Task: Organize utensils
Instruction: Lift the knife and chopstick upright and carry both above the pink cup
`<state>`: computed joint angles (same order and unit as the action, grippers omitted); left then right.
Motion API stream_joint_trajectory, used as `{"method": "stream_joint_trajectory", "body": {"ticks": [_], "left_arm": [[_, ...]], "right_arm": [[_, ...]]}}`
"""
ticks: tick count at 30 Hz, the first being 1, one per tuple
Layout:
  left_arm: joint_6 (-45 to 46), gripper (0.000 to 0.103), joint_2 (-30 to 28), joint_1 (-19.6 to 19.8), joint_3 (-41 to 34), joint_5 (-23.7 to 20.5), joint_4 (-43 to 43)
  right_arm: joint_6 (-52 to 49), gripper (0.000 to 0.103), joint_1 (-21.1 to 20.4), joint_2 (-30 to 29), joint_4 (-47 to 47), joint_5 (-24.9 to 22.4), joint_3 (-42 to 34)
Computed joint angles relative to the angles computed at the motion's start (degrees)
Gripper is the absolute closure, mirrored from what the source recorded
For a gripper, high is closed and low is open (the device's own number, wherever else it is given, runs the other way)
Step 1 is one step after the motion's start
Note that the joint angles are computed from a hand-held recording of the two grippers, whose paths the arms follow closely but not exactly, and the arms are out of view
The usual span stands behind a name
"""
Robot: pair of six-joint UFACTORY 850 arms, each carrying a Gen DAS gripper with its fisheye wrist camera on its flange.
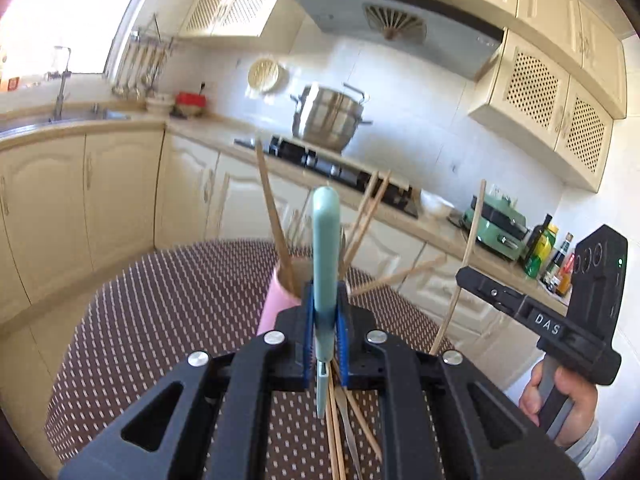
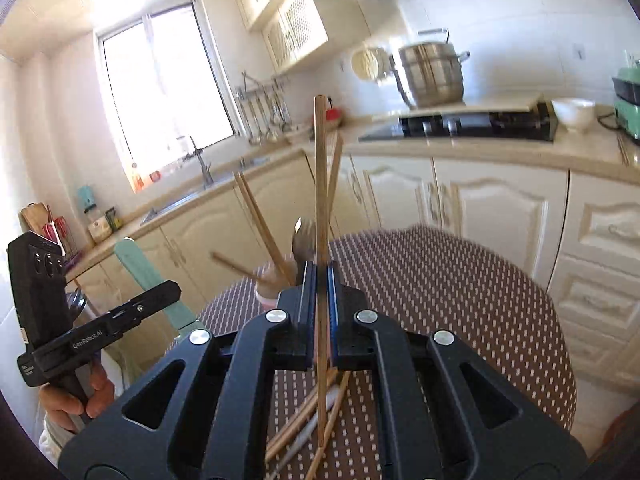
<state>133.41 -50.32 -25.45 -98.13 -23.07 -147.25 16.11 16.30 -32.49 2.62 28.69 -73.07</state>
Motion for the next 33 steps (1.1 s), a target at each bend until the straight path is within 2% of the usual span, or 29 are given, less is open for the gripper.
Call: {"method": "stream_joint_trajectory", "body": {"ticks": [5, 15, 21, 24, 33], "left_arm": [[6.8, 0.094, 0.4, -0.4, -2.3, -0.3, -6.3], [17.3, 0.094, -3.1, -1.4, -11.5, 3.2, -14.6], [10.8, 0.094, -9.3, -1.2, -21.4, 9.5, -8.4], [3.8, 0.093, -11.9, -1.1, -25.1, 12.0, -1.7], [-7.0, 0.092, -14.0, -0.7, -27.4, 13.5, 8.3]], "right_arm": [[-9.9, 0.097, 1.9, -0.2, 9.3, 4.8, -1.6], [-17.0, 0.097, 3.4, -3.0, 13.6, 13.8, -7.6], [-17.3, 0.097, 3.4, -5.9, 12.8, 13.8, -11.2], [-16.7, 0.097, 3.3, -6.9, 12.3, 13.0, -12.0], [-16.6, 0.097, 3.4, -8.3, 12.4, 10.3, -13.2]]}}
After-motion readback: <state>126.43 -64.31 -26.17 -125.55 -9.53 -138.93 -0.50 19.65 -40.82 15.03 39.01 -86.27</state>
